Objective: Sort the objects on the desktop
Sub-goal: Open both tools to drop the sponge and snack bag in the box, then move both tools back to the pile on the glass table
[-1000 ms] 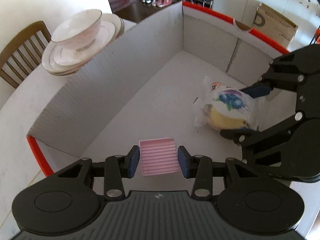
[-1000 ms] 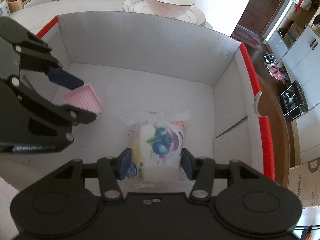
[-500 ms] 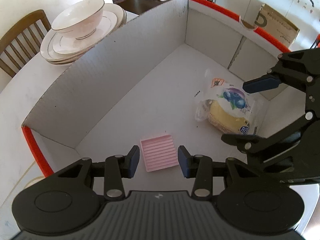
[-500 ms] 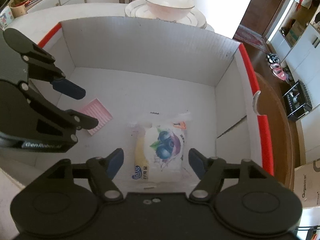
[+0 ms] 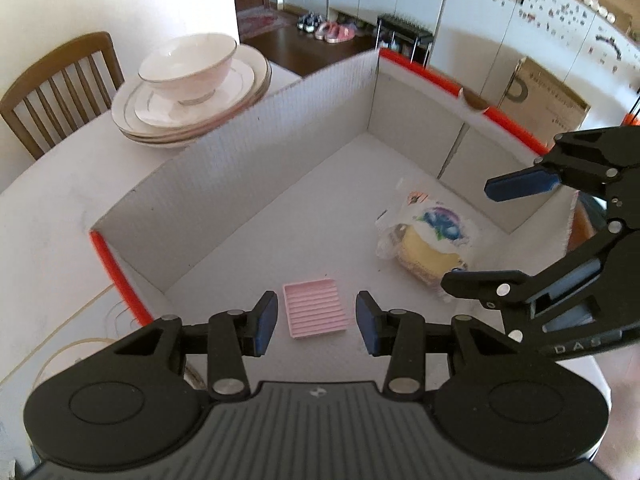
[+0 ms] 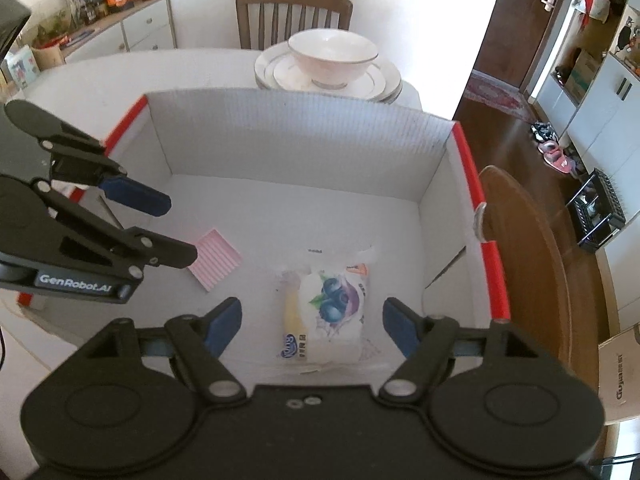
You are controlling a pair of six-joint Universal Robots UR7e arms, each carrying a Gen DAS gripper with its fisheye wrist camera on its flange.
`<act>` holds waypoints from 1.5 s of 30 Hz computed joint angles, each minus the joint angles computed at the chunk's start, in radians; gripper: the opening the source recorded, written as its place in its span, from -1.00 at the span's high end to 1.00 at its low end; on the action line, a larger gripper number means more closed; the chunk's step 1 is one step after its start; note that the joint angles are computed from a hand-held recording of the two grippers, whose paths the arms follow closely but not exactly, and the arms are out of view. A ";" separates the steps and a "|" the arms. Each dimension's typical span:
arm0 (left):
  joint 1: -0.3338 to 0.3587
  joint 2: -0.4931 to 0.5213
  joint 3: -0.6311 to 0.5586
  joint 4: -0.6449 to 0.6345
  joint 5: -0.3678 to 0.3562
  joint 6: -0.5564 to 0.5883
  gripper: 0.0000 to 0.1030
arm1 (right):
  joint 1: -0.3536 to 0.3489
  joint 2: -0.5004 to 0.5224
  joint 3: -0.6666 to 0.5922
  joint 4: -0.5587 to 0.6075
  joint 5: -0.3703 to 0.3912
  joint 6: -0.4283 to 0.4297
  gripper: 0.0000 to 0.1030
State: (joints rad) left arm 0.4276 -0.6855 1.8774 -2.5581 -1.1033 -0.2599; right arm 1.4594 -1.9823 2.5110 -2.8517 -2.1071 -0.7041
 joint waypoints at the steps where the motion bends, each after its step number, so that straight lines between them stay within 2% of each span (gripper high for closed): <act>1: -0.006 -0.009 0.009 -0.008 0.002 -0.004 0.20 | 0.004 -0.012 0.001 0.007 0.005 0.002 -0.54; 7: -0.046 -0.074 0.084 -0.081 0.028 -0.015 0.20 | 0.031 -0.081 0.011 0.042 0.034 0.026 -0.57; 11: -0.073 -0.111 0.135 -0.136 0.054 -0.031 0.20 | 0.057 -0.116 0.030 0.036 0.054 0.027 -0.72; 19: -0.119 -0.189 0.223 -0.197 0.097 -0.068 0.20 | 0.164 -0.149 0.079 -0.007 0.016 0.045 -0.82; 23: -0.146 -0.232 0.266 -0.214 0.102 -0.079 0.08 | 0.236 -0.120 0.106 -0.085 -0.043 0.075 -0.89; 28: -0.169 -0.294 0.319 -0.226 0.107 -0.102 0.06 | 0.324 -0.092 0.131 -0.143 -0.106 0.131 -0.89; 32: -0.176 -0.347 0.366 -0.238 0.105 -0.110 -0.13 | 0.393 -0.032 0.150 -0.222 -0.165 0.180 -0.89; 37: -0.192 -0.424 0.427 -0.236 0.130 -0.100 -0.20 | 0.462 0.053 0.159 -0.290 -0.213 0.266 -0.90; 41: -0.195 -0.488 0.469 -0.223 0.158 -0.110 -0.36 | 0.514 0.128 0.161 -0.342 -0.240 0.316 -0.90; 45: -0.187 -0.551 0.508 -0.211 0.186 -0.122 -0.42 | 0.563 0.204 0.155 -0.390 -0.265 0.364 -0.95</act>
